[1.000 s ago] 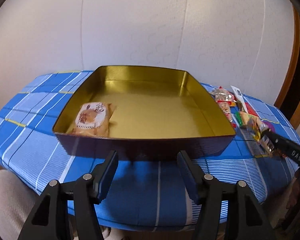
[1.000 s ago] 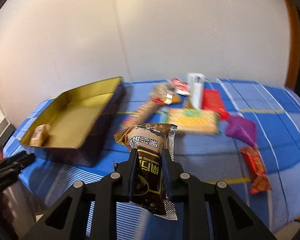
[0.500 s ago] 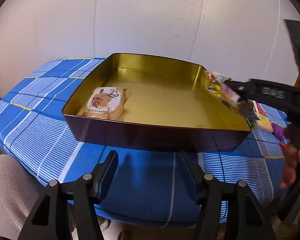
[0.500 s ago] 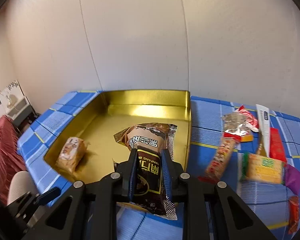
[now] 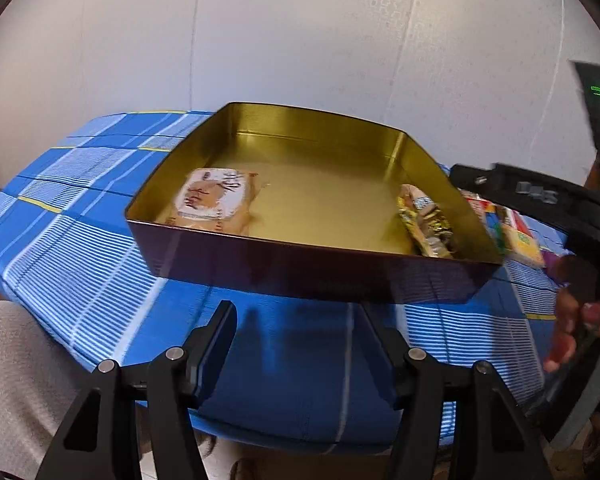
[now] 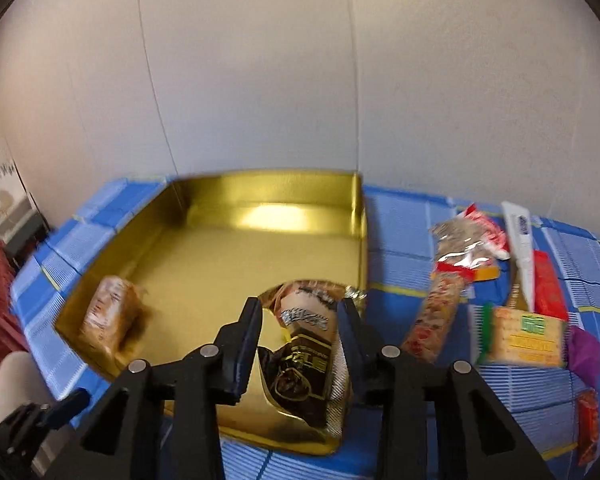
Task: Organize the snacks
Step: 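Lower the dark coffee-bar wrapper into the tin tray and open the right gripper, then grasp the red candy bar with the right gripper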
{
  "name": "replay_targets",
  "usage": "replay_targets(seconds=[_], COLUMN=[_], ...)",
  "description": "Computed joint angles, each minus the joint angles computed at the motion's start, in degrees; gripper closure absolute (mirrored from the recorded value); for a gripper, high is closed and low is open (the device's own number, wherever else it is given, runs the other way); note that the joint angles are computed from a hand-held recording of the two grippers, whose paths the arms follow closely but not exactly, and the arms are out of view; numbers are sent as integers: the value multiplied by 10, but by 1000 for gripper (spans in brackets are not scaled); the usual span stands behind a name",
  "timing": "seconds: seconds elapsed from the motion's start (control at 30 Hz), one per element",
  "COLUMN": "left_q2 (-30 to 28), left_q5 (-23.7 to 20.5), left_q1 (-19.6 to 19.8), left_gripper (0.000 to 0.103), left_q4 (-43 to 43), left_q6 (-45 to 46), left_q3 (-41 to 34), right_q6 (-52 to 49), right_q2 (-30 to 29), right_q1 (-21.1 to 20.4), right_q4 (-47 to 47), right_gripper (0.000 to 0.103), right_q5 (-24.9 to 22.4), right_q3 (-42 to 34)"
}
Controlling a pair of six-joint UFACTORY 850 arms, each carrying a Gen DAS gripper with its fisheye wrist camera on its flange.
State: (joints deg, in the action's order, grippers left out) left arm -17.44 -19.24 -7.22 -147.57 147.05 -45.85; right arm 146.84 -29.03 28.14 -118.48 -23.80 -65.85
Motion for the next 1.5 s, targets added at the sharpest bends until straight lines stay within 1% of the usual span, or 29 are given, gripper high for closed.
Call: replay_targets(seconds=[0.07, 0.1, 0.17, 0.3, 0.43, 0.53, 0.6, 0.67, 0.77, 0.87, 0.93, 1.0, 1.03, 1.07, 1.13, 1.17, 1.23, 1.3, 1.4, 1.43, 1.5], left_q2=[1, 2, 4, 6, 7, 9, 11, 13, 13, 11, 11, 11, 12, 12, 12, 13, 17, 21, 32, 34, 37], left_q5=[-9, -12, -14, -15, -19, -20, -22, -27, -21, -9, -8, -8, -8, -7, -5, -7, -11, -14, -25, -24, -24], left_q1=[0, 0, -3, -6, -7, -10, -13, -13, -19, -25, -25, -26, -26, -27, -27, -26, -28, -31, -38, -39, -44], left_gripper=[40, 40, 40, 40, 40, 40, 40, 40, 40, 40, 40, 40, 40, 40, 40, 40, 40, 40, 41, 41, 40], left_q4=[22, 25, 23, 20, 29, 29, 25, 32, 25, 18, 24, 18, 20, 20, 18, 25, 30, 31, 54, 77, 149], left_q6=[-13, -13, -3, 8, 10, 17, 25, 24, 39, 45, 40, 45, 44, 44, 47, 41, 43, 48, 42, 24, -36], left_q3=[3, 4, 7, 10, 12, 14, 17, 19, 18, 15, 15, 16, 16, 16, 16, 16, 18, 19, 23, 20, 12], right_q6=[93, 121, 140, 157, 129, 119, 117, 133, 165, 216, 211, 209, 200, 187, 188, 202, 204, 227, 269, 281, 296], right_q2=[31, 43, 62, 95, 134, 161, 175, 189, 188, 184, 178, 171, 166, 160, 153, 150, 148, 149, 151, 152, 152], right_q1=[2, 3, 0, -14, -30, -48, -66, -91, -129, -146, -146, -143, -140, -139, -142, -143, -139, -142, -148, -148, -148], right_q4=[-65, -74, -59, -25, 38, 74, 98, 106, 88, 33, 34, 35, 44, 57, 58, 47, 44, 20, -22, -34, -46], right_gripper=[48, 47, 47, 47, 47, 47, 47, 47, 47, 47, 47, 53, 59, 62, 73, 74, 78, 78, 79, 79, 79], right_q5=[-39, -61, -82, -100, -121, -127, -120, -98, -47, -17, -13, -12, -13, -10, -1, 2, -9, -10, -10, -13, -20], right_q3=[50, 73, 106, 159, 212, 248, 265, 282, 290, 294, 291, 288, 284, 280, 276, 277, 279, 283, 288, 291, 294])
